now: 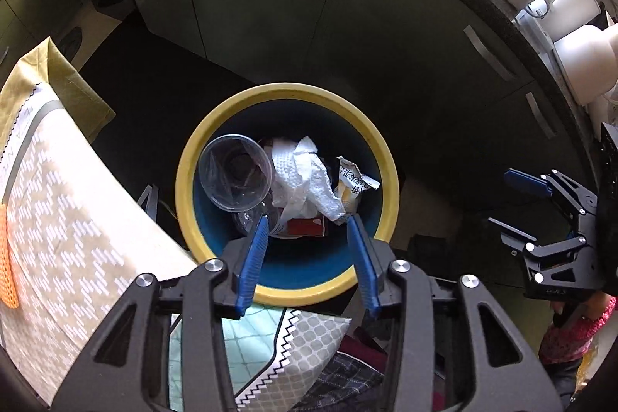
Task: Collect trash
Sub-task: 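Release the wrapper into the bin with the right gripper while the left drops the tissue in, then grasp the brown square plastic tray with the right gripper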
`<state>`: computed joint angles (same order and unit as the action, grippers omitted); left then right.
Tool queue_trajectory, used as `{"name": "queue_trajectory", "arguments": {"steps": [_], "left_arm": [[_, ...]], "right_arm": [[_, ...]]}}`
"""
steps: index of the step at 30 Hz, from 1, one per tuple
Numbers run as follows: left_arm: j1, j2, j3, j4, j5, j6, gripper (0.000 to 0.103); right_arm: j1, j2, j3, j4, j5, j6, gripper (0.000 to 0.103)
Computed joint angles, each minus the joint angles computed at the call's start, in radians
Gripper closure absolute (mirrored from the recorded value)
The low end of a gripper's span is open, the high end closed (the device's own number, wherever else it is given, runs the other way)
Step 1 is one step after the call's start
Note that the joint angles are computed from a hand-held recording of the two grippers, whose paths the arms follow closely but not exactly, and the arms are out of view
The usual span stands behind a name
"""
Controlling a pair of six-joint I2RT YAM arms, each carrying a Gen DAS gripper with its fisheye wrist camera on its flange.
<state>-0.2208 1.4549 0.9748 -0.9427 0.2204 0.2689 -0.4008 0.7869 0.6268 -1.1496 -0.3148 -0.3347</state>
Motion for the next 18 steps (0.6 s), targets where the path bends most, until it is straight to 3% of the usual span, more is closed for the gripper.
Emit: {"name": "queue_trajectory", "arguments": {"steps": [4, 7, 10, 12, 14, 18], "left_arm": [[0.25, -0.125, 0.029, -0.174, 0.038, 0.197, 0.06], [0.597, -0.173, 0.096, -0.331, 0.07, 0.469, 0.055], [0.973, -0.117, 0.224, -0.447, 0.085, 0.723, 0.054], [1.205, -0.021, 0.345, -0.504, 0.122, 0.872, 0.054], [1.37, 0.089, 0.491, -0.536, 0.15, 0.946, 0.052], [1.551, 0.343, 0.806, -0.58, 0.178, 0.955, 0.048]], "right_arm": [[0.217, 0.007, 0.02, 0.039, 0.058, 0.151, 0.025], [0.535, 0.058, 0.065, 0.111, 0.148, 0.376, 0.025], [0.846, 0.205, 0.159, 0.211, 0.211, 0.548, 0.025], [1.031, 0.373, 0.276, 0.28, 0.241, 0.614, 0.025], [1.17, 0.555, 0.432, 0.324, 0.262, 0.619, 0.025], [1.325, 0.953, 0.878, 0.318, 0.252, 0.566, 0.025]]}}
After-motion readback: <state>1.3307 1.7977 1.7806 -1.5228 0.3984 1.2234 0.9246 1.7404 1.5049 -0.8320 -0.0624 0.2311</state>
